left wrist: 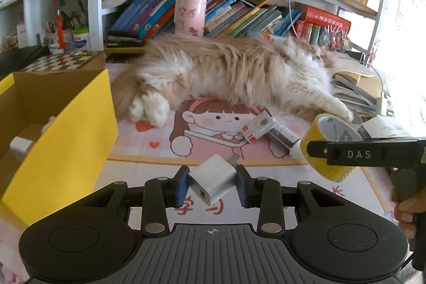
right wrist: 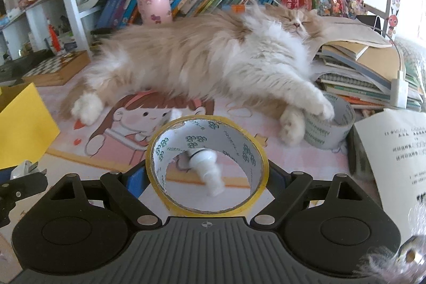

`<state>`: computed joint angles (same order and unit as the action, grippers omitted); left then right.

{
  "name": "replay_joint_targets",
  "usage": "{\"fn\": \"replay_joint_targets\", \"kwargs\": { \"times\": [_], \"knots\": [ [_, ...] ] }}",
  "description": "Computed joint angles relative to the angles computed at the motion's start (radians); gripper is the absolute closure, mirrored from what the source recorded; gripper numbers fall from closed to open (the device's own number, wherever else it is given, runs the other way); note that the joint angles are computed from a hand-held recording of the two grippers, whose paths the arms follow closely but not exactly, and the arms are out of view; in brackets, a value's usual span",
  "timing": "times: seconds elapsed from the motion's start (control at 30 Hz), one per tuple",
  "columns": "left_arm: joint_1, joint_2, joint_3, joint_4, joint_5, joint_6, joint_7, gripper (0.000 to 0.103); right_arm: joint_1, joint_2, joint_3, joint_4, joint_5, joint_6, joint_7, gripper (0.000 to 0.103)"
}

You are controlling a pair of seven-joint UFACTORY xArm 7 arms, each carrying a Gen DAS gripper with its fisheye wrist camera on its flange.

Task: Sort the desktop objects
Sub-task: 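Grasp the yellow tape roll with the right tool while the left tool holds the charger, then carry the charger and tape roll in both tools over the yellow box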

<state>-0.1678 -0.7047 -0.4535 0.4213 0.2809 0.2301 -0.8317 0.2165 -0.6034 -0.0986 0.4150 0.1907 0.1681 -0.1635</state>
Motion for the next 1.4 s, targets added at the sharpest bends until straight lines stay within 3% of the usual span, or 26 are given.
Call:
{"fn": "replay_joint_targets", "kwargs": {
  "times": [0.6, 0.97, 1.1, 1.4],
  "knots": [
    [-0.188, -0.24, 0.139, -0.152, -0.104, 0.085, 0.156, 0.068, 0.009, -0.291, 0.147, -0.129, -0.06, 0.162, 0.17, 0.018],
    [-0.279, -0.476, 0.221, -0.263, -0.177, 0.181, 0.298, 0.068, 0.029, -0.475, 0.279, -0.187, -0.139, 0.27, 0.371, 0.018],
    [-0.312, -0.61, 0.242, -0.305, -0.207, 0.268, 0.342, 0.068, 0.048, -0.539, 0.331, -0.197, -0.168, 0.321, 0.466, 0.018],
    [-0.329, -0.985, 0.281, -0.368, -0.264, 0.579, 0.436, 0.068, 0.165, -0.625, 0.449, -0.187, -0.207, 0.454, 0.667, 0.018]
  ]
}}
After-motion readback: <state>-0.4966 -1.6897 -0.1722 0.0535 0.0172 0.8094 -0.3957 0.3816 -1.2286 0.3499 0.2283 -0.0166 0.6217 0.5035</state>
